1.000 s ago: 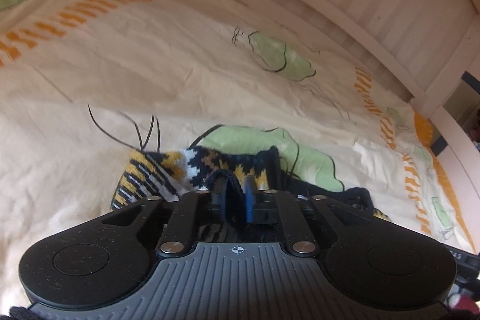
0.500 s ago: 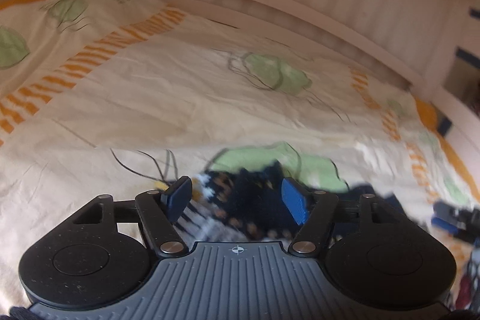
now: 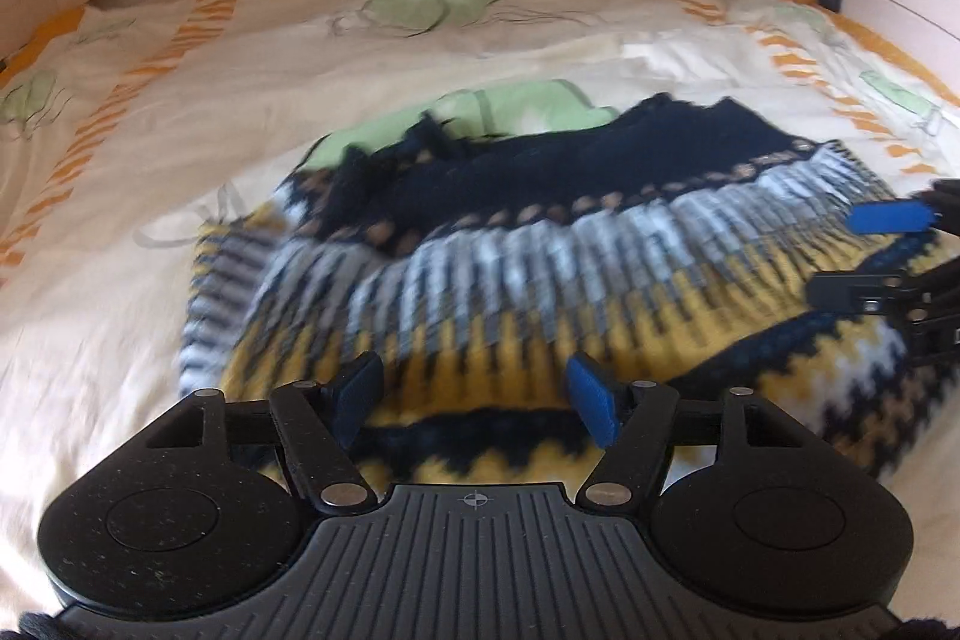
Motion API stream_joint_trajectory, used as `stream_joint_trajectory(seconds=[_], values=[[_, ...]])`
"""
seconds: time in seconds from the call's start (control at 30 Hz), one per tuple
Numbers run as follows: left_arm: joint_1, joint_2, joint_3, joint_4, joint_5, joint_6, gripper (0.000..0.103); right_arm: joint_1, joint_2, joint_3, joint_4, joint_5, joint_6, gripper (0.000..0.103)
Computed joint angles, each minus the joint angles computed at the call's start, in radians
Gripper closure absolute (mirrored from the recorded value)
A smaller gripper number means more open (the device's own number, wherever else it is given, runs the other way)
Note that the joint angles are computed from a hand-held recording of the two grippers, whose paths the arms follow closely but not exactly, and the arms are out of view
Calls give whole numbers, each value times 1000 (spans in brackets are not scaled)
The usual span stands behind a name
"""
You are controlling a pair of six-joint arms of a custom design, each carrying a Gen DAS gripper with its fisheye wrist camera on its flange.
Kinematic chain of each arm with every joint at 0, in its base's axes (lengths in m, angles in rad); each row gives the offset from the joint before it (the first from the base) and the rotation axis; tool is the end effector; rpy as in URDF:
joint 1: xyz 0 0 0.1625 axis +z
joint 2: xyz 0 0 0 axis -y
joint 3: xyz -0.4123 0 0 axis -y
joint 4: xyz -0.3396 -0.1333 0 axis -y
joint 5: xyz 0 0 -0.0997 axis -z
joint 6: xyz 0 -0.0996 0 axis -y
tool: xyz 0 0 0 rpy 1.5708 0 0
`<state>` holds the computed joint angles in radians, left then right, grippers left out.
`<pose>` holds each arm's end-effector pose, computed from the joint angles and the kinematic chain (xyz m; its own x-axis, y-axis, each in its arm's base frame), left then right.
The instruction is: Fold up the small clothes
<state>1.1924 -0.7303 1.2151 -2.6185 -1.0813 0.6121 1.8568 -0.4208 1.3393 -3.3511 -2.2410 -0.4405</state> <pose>-0.1056 -0.7531 0.2581 -0.5676 0.5276 -0.6321 0.7802 0.5898 -0.2083 0.2679 -0.6578 0.0859 -0.7221 -0.0572 0.6894 -0.5434 0.6636 -0.5141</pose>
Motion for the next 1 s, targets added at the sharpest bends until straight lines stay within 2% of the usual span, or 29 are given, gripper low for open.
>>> stream_joint_trajectory(seconds=[0.13,0.27,0.4,0.5,0.63,0.73,0.8,1.0], values=[[16,-10,-15,19,0,-28,34,-15,-25,57,-75,-3,10,18],[21,-6,-33,52,-8,-58,32,-16,-49,90,-99,19,61,18],[20,-7,-23,38,-7,-66,31,-26,-111,198,-190,95,175,14],[23,-9,-12,20,-11,-72,30,-37,-161,286,-247,118,262,6],[20,-7,-7,9,-4,-79,28,-67,-227,390,-278,149,399,4],[17,-5,-4,4,6,-85,27,-107,-265,450,-271,224,500,4],[14,-2,-5,4,14,-92,25,-127,-271,471,-284,271,516,3],[6,8,-19,25,41,-113,22,-175,-264,443,-250,426,471,0]])
